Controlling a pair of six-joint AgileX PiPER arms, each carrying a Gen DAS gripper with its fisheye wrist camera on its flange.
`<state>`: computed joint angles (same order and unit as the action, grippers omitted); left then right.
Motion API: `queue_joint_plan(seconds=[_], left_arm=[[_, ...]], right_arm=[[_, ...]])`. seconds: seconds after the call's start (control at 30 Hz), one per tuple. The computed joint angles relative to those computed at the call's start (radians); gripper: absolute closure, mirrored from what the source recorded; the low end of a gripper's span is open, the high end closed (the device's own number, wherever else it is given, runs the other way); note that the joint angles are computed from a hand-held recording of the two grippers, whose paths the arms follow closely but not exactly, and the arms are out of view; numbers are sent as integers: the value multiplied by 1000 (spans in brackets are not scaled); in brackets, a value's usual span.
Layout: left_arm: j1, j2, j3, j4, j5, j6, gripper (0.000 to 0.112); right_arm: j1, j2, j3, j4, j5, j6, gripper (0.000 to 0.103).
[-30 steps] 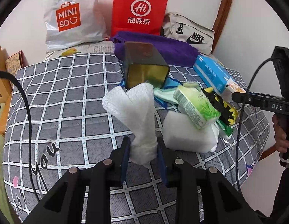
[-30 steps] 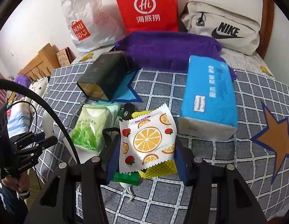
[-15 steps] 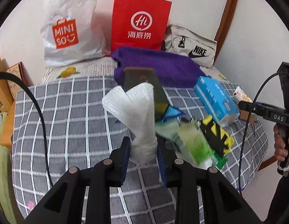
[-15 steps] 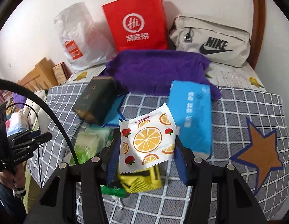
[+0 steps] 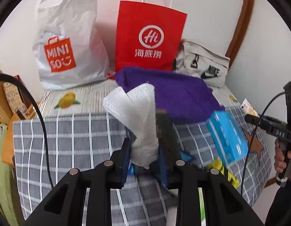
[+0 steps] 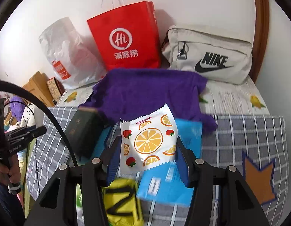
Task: Organize soft objects
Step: 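Carry both items onto the purple towel and open both tools to release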
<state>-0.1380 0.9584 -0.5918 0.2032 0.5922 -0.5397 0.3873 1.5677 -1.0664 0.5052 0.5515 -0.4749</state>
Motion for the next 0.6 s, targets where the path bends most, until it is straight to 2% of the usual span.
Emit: queue_joint_plan(seconds=[0.13, 0.4, 0.6], left_arm=[[113, 152, -94, -166, -84, 216, 85], [183, 366, -219, -306, -159, 375, 85], [225, 459, -270, -359, -161, 446, 85]], right_arm=[[-8, 118, -138, -27, 18, 28, 50], [-8, 362, -420, -71, 71, 108, 50], [6, 617, -774, -184, 207, 221, 50]])
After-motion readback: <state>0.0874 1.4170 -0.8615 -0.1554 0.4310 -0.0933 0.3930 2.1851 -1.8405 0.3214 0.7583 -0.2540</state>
